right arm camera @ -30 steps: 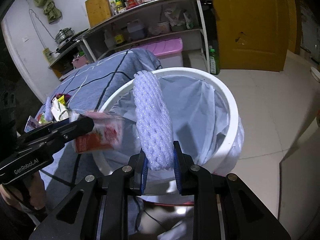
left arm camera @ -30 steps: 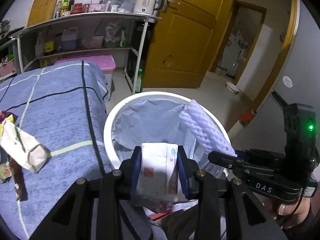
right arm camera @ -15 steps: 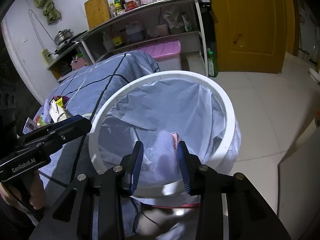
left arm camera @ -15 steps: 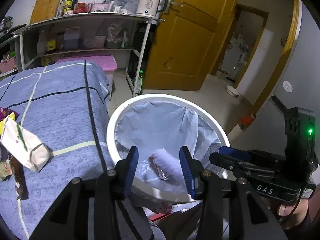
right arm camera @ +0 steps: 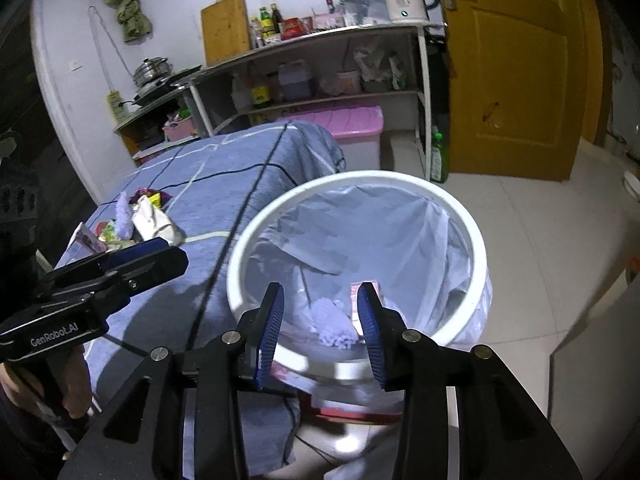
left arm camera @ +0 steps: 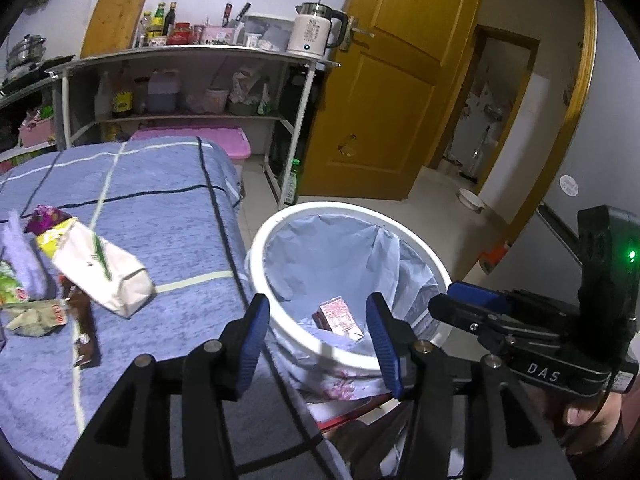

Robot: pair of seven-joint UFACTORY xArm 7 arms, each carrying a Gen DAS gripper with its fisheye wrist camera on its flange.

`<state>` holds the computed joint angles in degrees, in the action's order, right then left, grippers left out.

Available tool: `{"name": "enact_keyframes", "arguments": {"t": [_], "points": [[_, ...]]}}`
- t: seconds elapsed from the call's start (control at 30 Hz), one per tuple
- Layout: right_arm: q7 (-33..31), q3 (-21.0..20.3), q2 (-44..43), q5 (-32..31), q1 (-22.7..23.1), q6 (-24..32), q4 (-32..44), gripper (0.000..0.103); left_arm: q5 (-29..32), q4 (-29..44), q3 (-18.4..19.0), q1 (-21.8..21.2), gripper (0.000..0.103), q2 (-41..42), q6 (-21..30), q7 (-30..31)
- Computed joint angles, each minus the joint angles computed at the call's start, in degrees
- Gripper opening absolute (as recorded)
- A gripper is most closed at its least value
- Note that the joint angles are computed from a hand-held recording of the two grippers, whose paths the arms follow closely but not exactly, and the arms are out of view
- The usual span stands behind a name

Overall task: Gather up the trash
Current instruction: 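Carry both items over the white bin and open both grippers to drop them, then move both grippers back toward the remaining trash on the table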

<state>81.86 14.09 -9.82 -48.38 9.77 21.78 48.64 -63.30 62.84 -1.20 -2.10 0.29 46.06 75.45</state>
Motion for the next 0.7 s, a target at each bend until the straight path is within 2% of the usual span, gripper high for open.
{"name": "enact_keyframes", "arguments": {"t": [0.33,0.53,0.7], "points": [[1.56,1.07,1.59,-3.62,1.73,0.25,2.93,0.040,-1.14,-2.45,2.08,1.53,0.052,-2.02,-2.89,2.12],[2.03,0.29,4.01,-5.72,3.52,-1.78,4.99,0.040,-2.06,-2.67,3.03,2.89,0.052,-1.99,-3.58,2.73],[-0.09,-0.97,7.00,-4.69,5.87,-2.48,7.48,0.041,-2.38,-3.23,3.60,4.11,0.052,-1.98,-4.34,3.00]]}}
